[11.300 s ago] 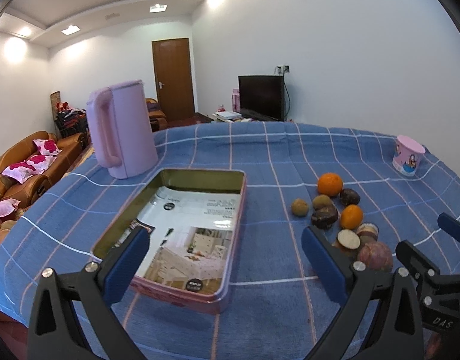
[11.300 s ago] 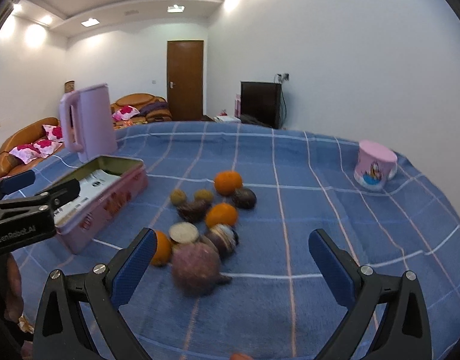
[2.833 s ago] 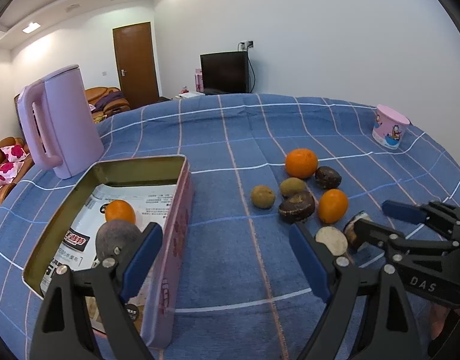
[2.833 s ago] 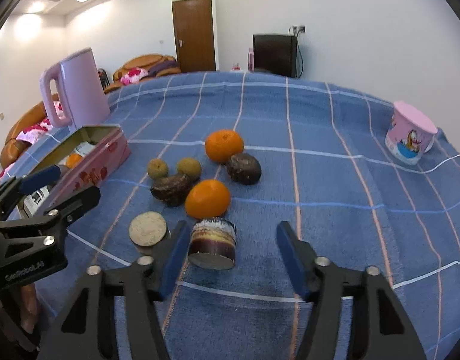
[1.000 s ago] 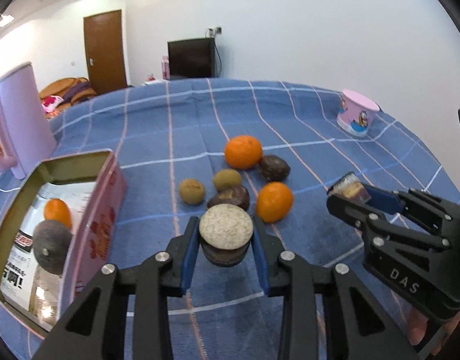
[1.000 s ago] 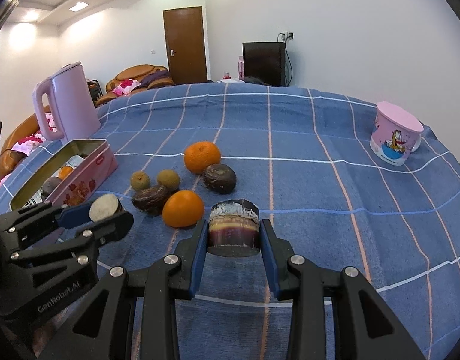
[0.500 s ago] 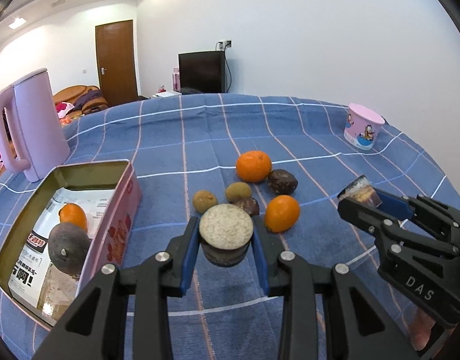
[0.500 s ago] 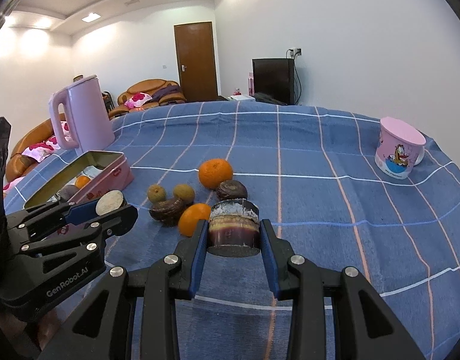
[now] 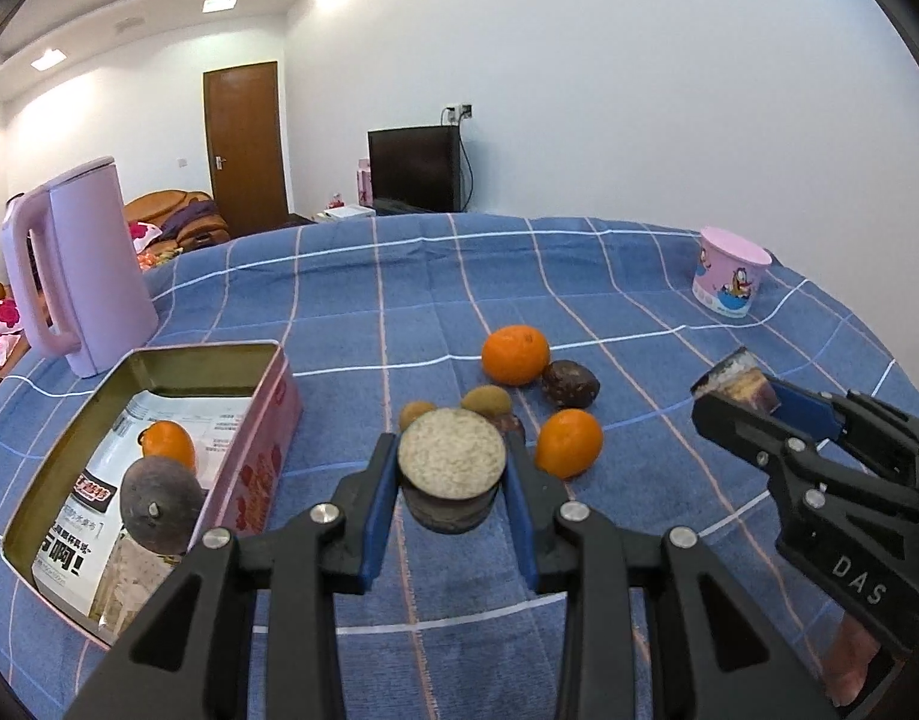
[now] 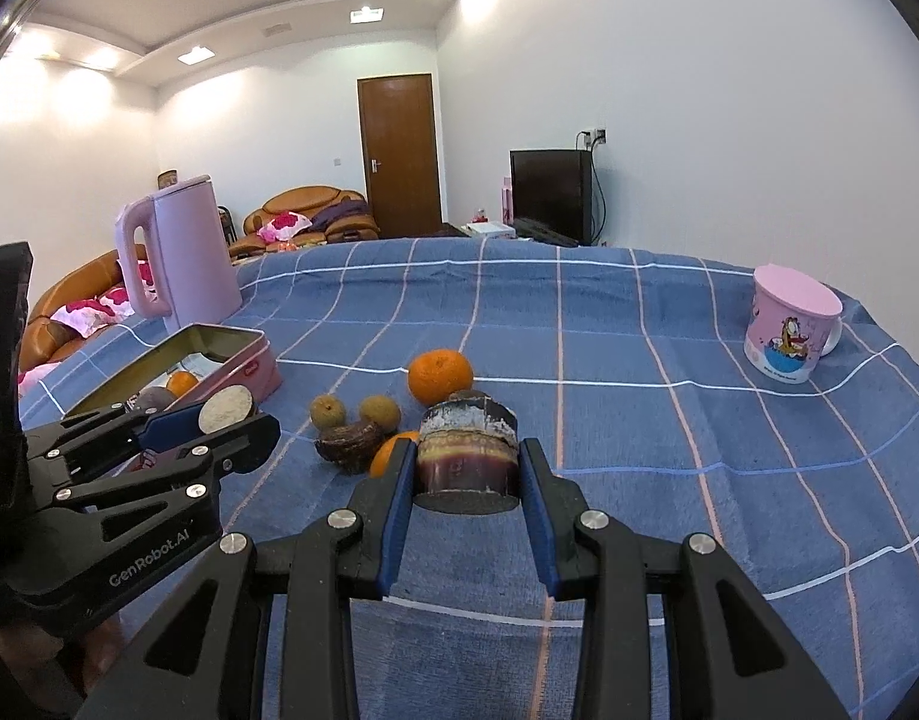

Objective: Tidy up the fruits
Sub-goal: 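Carry the round cake and striped can with both grippers over the tin tray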

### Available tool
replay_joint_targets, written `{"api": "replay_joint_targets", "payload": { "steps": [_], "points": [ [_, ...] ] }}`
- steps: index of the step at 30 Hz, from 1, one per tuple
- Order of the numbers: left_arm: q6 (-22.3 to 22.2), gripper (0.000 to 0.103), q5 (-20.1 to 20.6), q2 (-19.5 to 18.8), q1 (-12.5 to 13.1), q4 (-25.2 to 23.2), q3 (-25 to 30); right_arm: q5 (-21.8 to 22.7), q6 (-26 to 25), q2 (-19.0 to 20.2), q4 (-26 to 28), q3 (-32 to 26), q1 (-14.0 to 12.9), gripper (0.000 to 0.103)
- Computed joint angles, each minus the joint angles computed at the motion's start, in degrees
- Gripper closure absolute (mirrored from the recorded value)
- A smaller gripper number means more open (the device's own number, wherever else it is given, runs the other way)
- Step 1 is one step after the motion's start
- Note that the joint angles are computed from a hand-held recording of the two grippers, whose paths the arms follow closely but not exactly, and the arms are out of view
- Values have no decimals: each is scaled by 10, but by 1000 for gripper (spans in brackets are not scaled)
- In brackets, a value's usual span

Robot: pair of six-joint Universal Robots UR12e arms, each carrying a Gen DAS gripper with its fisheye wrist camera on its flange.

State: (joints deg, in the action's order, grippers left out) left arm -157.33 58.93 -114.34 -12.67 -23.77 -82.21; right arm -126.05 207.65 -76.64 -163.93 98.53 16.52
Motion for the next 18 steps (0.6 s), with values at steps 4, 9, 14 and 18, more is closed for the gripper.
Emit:
{"api": "replay_joint_targets", "payload": {
  "steps": [4,9,14,18],
  "points": [
    [-6,68,-2,2,1,15,-5,-7,-6,0,-13,2,2,67],
    [-16,68,-1,3,3,38,-11,-13,-12,1,-24,4,4,67],
    [-20,68,0,4,4,55,-16,-21,-19,2,-39,6,7,67],
    [-26,68,1,5,4,70,-19,-28,-26,3,-51,7,10,67]
  ]
}}
